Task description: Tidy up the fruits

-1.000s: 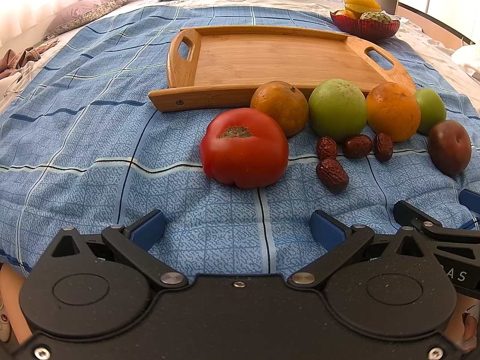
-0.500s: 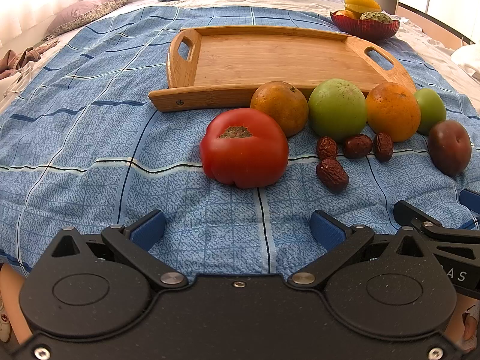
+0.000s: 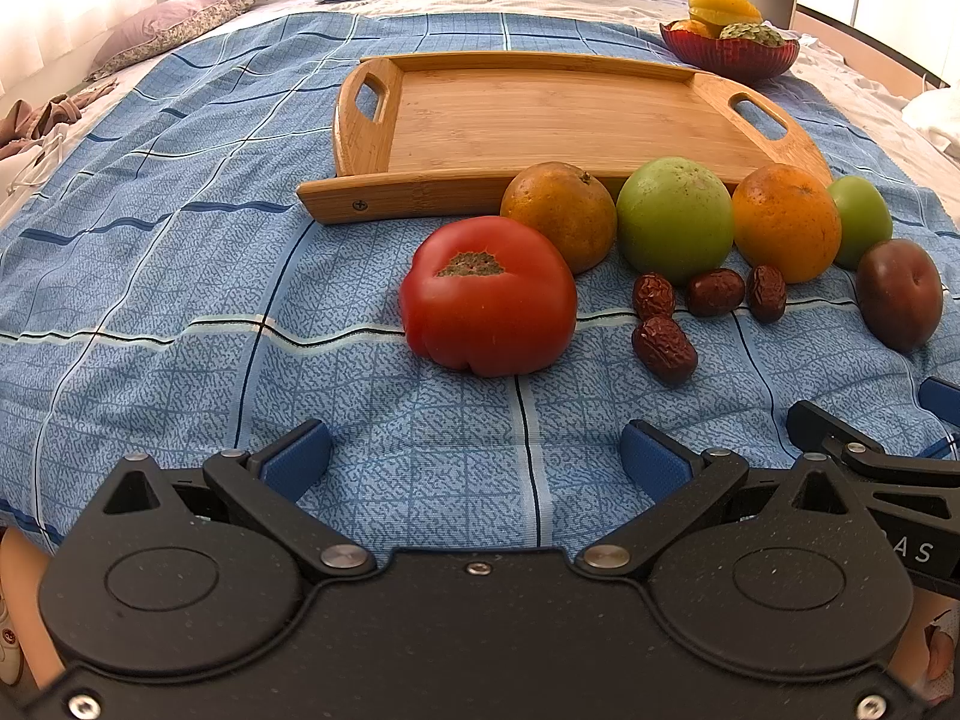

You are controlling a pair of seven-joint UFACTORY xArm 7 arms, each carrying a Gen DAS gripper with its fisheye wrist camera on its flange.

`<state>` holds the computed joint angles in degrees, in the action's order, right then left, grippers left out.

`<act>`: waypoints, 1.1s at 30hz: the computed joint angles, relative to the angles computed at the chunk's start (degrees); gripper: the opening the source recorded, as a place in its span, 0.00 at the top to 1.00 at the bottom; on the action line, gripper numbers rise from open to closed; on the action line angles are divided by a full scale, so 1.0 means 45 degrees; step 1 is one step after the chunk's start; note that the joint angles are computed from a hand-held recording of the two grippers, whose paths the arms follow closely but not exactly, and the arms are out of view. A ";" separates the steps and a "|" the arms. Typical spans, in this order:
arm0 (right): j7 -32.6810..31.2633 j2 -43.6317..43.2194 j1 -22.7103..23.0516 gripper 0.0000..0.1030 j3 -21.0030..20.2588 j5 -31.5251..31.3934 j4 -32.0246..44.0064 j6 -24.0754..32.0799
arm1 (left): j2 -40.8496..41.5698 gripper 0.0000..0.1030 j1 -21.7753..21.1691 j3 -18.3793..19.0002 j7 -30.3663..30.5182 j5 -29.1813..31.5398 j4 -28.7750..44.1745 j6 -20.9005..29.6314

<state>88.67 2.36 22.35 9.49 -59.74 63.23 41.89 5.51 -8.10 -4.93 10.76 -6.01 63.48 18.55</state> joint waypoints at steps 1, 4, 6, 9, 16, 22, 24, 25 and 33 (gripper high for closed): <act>0.0000 0.0000 0.0001 0.00 -0.0001 0.0000 0.0000 0.0000 | 0.0000 0.00 -0.0001 0.0001 0.0000 0.0000 0.0000 0.0000; 0.0000 -0.0005 0.0007 0.00 -0.0001 0.0004 -0.0001 0.0009 | 0.0000 0.00 -0.0002 0.0002 0.0000 -0.0001 0.0000 0.0000; 0.0002 -0.0007 0.0009 0.00 0.0000 0.0003 -0.0002 0.0009 | 0.0003 0.00 -0.0002 0.0004 0.0002 0.0000 0.0002 -0.0007; 0.0035 -0.0022 0.0022 0.00 0.0013 -0.0020 -0.0023 0.0030 | 0.0001 0.00 -0.0002 0.0004 0.0001 0.0002 -0.0005 -0.0018; 0.0149 -0.0019 0.0021 0.00 0.0007 -0.0109 -0.0029 0.0022 | -0.0088 0.00 0.0035 -0.0040 0.0322 -0.0194 -0.0099 -0.0176; 0.0331 -0.0166 -0.0015 0.00 0.0038 -0.0240 -0.0214 -0.0103 | -0.0028 0.00 0.0239 -0.0166 0.1492 -0.1266 0.0234 0.0330; 0.0358 -0.0182 -0.0056 0.00 0.0035 -0.0317 -0.0252 -0.0191 | -0.0012 0.00 0.0313 -0.0190 0.2030 -0.1690 0.0265 0.0397; 0.0380 -0.0200 -0.0071 0.00 0.0037 -0.0388 -0.0289 -0.0237 | -0.0020 0.00 0.0342 -0.0202 0.2299 -0.1880 0.0249 0.0391; 0.0852 -0.0274 -0.0204 0.00 0.0067 -0.1212 -0.0576 -0.0632 | -0.0086 0.00 0.0356 -0.0265 0.3440 -0.2733 -0.0133 -0.0212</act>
